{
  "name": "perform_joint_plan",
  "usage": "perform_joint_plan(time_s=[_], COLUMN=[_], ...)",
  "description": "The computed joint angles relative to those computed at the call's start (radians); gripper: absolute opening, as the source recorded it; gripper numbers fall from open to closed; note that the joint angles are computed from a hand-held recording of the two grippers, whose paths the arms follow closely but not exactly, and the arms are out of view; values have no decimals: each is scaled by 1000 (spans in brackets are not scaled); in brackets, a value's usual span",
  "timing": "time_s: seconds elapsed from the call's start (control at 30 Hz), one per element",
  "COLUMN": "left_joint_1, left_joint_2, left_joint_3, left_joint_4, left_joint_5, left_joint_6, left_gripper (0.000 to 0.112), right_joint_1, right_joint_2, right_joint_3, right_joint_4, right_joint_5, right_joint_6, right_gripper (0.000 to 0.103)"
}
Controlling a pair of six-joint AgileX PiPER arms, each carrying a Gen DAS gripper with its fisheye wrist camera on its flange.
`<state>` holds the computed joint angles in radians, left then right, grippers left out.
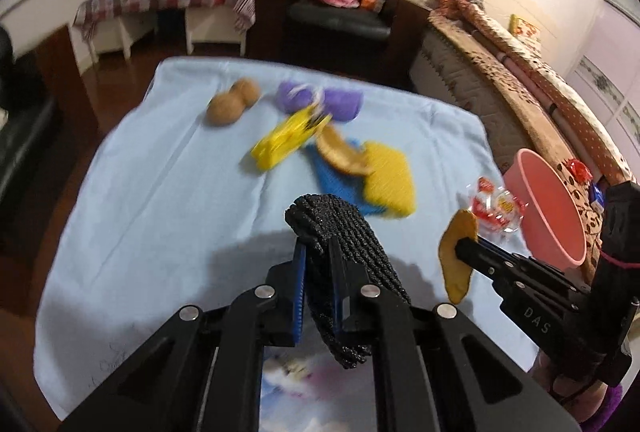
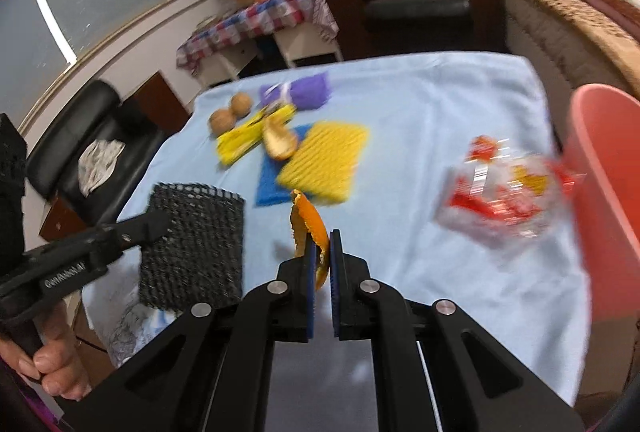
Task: Collect trash
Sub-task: 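Carry the black pad and orange peel over the pink bucket with both tools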
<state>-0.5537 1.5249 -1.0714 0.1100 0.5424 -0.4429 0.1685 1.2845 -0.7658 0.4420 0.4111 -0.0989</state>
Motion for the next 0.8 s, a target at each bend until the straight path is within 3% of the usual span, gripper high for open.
perform_joint_plan(time_s=[0.3, 0.5, 0.8], left_joint_1=[-187, -275, -374], left_joint_2=[103, 205, 370], left_joint_3=[-219, -390, -665], left_joint_4=[233, 281, 279], left_joint_5=[70, 115, 191], left_joint_6=[-159, -176, -122], left_gripper=[9, 9, 9], right_joint_1=[-248, -425, -585], right_joint_2=[-117, -154, -154], right_joint_3=[38, 48, 46], right_joint_4=[36, 74, 125], right_joint_5=[45, 70, 91], right_joint_6=[-94, -190, -311], right_gripper=[6, 6, 7])
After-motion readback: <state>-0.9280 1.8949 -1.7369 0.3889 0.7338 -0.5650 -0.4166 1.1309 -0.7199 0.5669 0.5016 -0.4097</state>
